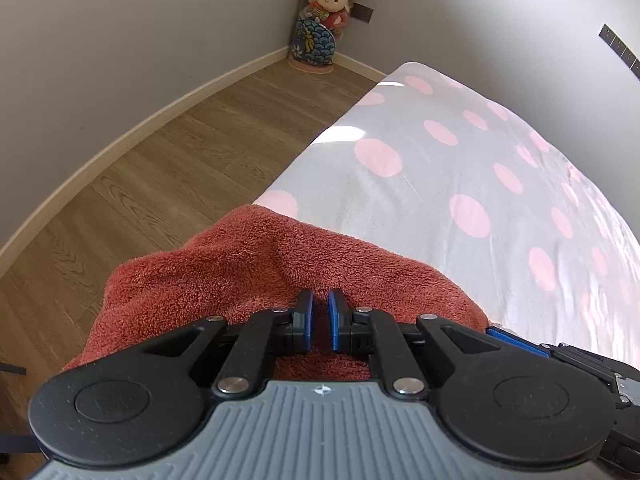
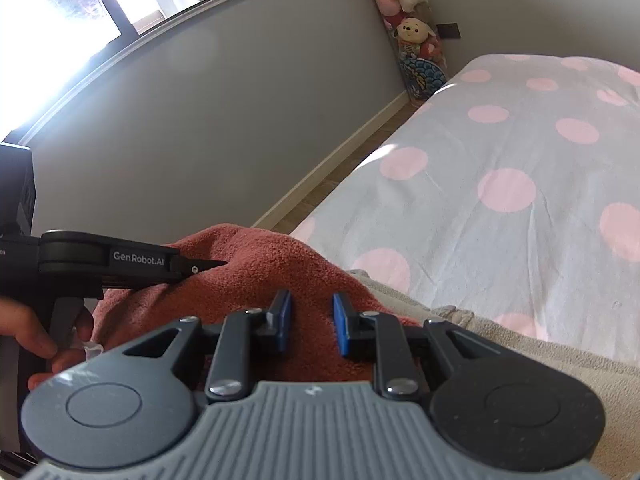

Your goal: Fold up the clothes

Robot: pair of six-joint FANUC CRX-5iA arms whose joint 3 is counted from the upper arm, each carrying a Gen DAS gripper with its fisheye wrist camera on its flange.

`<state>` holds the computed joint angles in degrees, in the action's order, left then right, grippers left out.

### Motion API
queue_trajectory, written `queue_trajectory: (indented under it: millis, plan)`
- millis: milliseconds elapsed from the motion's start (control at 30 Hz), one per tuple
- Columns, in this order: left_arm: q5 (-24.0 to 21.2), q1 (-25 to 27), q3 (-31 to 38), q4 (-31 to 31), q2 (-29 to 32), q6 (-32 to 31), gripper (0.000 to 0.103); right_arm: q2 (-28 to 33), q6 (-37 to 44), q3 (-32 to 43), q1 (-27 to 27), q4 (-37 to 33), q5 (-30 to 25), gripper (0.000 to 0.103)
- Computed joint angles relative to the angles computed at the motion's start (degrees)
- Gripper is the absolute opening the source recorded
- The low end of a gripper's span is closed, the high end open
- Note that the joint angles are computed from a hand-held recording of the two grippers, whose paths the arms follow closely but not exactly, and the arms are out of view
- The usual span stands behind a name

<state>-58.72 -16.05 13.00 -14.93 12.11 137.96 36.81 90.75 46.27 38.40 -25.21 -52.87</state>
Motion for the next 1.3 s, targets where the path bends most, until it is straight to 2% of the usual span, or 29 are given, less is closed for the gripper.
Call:
queue_trajectory:
  millis: [167,267,333,400,433,500,567,600,667,700,800,900,967,1100,1300]
  plan:
    - [-2.13,-2.27,1.25,-3.38,-0.91,2.52,0.008,-1.74,0.5,-1.57,0.24,0.37,-0.32,0.024]
    - [-4.56,-4.78,2.92,-7.11,-2.06,4.44,0.008,-4.06,1.87,-3.17,-0.21,-1.55,-0.2,0.028]
    - [-6.51,-6.47,3.98,-8.49,-2.95,3.98,0.008,-6.72,3.52,-5.52,-1.02,-4.38,0.53,0.038]
    - [-8.04,-8.2,4.76,-9.72,-4.0,3.73,0.009,-9.36,4.26,-7.8,-0.87,-3.94,0.71,0.048]
    - [-8.2,-9.25,4.54,-10.46,-4.98,4.39,0.011,-10.71,4.54,-8.99,-0.64,-3.25,0.86,0.05]
    - [-9.02,-11.89,4.33,-12.92,-6.82,6.43,0.016,-13.56,5.47,-11.57,-0.09,-1.98,1.15,0.061]
    - [-11.19,-15.28,5.0,-16.2,-8.06,8.63,0.02,-16.67,6.25,-14.52,0.61,-0.47,1.89,0.066]
    - [-12.62,-17.14,5.52,-17.97,-8.54,9.72,0.026,-18.69,6.1,-16.78,1.19,0.79,3.28,0.069]
    - [-16.99,-21.67,7.38,-22.78,-8.77,12.1,0.039,-22.8,5.41,-21.28,2.5,3.56,6.19,0.078]
    - [-19.52,-24.09,8.5,-25.37,-8.67,13.16,0.05,-25.12,4.4,-23.91,3.47,5.51,8.09,0.082]
    - [-27.98,-30.77,12.96,-31.89,-6.8,13.38,0.055,-32.36,-4.05,-33.26,8.0,17.27,14.42,0.092]
    - [-36.88,-37.49,17.49,-38.36,-3.94,14.89,0.067,-39.25,-6.9,-40.16,10.76,20.83,17.74,0.092]
    - [-42.17,-41.91,20.28,-43.07,-1.59,16.37,0.074,-43.66,-12.25,-45.04,13.01,25.77,19.76,0.092]
    - [-49.73,-49.26,23.61,-50.45,1.87,19.61,0.074,-50.96,-24.11,-53.36,16.89,36.2,21.4,0.093]
    - [-52.73,-54.11,25.95,-49.58,4.19,26.06,0.074,-60.04,-39.23,-65.91,22.24,52.49,22.88,0.093]
